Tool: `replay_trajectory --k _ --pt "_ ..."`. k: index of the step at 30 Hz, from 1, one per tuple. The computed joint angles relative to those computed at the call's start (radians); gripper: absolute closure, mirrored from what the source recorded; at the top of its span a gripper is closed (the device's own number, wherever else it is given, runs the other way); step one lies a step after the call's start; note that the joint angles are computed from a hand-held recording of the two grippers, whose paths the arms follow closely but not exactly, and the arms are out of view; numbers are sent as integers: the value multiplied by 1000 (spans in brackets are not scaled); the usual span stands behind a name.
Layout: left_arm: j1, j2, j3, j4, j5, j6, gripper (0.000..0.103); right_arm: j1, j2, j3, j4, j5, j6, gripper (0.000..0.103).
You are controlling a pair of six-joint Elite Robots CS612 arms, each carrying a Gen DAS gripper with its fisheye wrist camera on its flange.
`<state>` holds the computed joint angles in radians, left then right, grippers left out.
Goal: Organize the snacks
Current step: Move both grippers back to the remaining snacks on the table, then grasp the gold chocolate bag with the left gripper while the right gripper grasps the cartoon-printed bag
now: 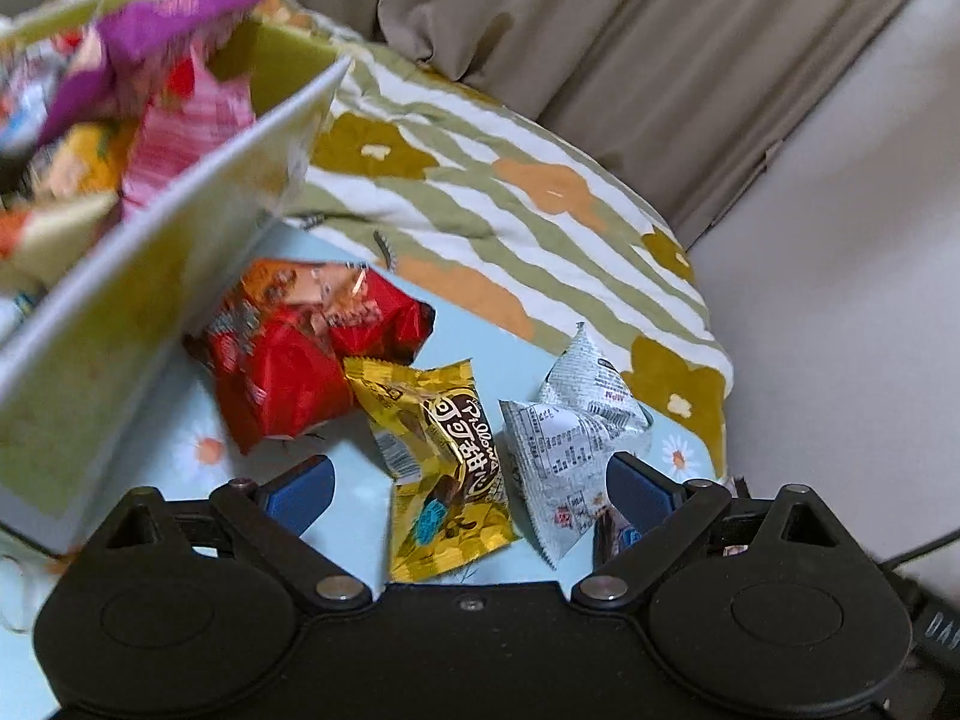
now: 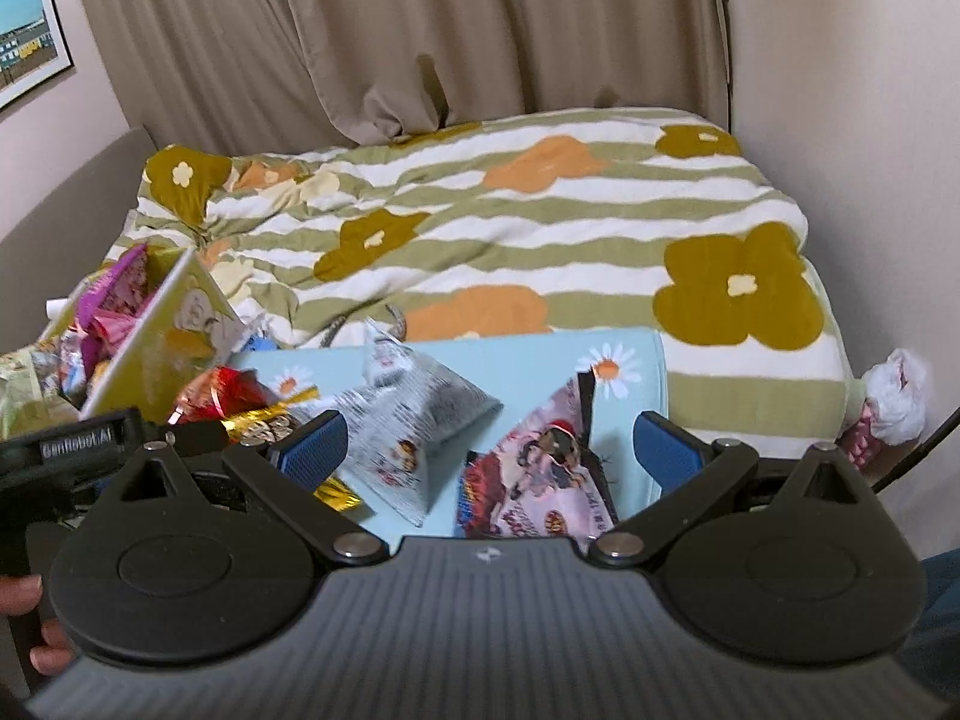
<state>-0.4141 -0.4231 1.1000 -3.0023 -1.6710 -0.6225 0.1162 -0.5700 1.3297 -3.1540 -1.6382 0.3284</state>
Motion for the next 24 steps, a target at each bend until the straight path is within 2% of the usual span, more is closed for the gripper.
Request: replay_trajectory --k 4,12,14,18,24 --pt "7 39 -59 52 -41 -30 13 -4 26 -21 15 1 -24 0" --pt "23 93 -137 97 -98 -99 14 -15 60 -61 66 38 -27 0" --pt "29 109 -158 102 -124 -126 20 -15 65 -70 84 36 -22 0" --pt "38 123 -177 116 -157 -142 41 -17 76 -88 106 42 -24 0" --pt "43 117 -166 116 -181 -116 44 -16 89 -107 123 49 -39 0"
